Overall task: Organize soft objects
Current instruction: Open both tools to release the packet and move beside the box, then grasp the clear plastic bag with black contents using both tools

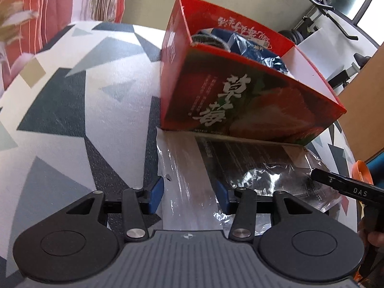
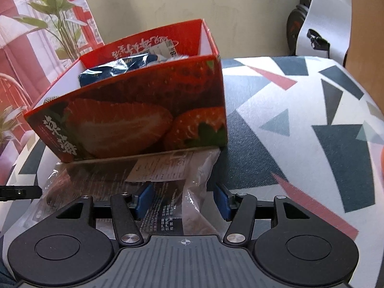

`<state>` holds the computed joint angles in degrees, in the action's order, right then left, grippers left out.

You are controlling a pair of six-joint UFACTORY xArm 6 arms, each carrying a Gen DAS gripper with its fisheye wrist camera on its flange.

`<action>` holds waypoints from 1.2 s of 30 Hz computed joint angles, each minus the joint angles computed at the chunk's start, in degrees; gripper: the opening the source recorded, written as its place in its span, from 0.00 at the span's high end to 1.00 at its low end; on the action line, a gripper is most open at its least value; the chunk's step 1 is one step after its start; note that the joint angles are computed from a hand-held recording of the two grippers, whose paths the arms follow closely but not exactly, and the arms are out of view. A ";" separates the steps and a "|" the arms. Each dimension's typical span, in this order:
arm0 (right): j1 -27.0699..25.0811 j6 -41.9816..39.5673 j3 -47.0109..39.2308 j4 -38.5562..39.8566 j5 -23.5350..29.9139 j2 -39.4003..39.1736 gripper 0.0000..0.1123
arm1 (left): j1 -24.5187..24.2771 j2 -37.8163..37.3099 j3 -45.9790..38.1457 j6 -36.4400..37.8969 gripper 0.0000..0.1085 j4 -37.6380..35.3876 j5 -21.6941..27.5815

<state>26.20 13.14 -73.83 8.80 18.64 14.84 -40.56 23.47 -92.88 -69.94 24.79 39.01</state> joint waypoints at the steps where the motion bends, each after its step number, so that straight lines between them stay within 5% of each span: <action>1: 0.05 -0.70 -0.18 0.83 -0.01 0.25 0.54 | 0.03 0.10 0.01 -0.14 0.54 -0.08 -0.08; 13: 0.62 -5.17 -1.31 4.90 -0.13 1.62 0.54 | 1.15 0.36 1.10 0.63 0.49 -3.41 -2.62; 15: 0.60 -5.63 -1.41 5.40 0.03 1.69 0.54 | 1.41 0.69 0.35 0.42 0.31 -5.35 -0.67; 17: 0.60 -5.73 -1.58 5.51 0.27 1.80 0.54 | 1.76 1.29 -0.72 0.46 0.25 -8.06 1.93; 30: 0.53 -6.28 -2.14 5.82 1.07 2.01 0.54 | 1.98 3.27 -1.47 2.85 0.05 -7.96 -1.22; 36: 0.43 -7.78 -2.43 7.05 1.56 2.11 0.55 | 2.21 3.01 -0.71 2.55 0.05 -7.74 -2.62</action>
<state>26.63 5.36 -76.26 15.85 20.20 16.96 -38.35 26.48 -93.59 -67.39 17.05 36.39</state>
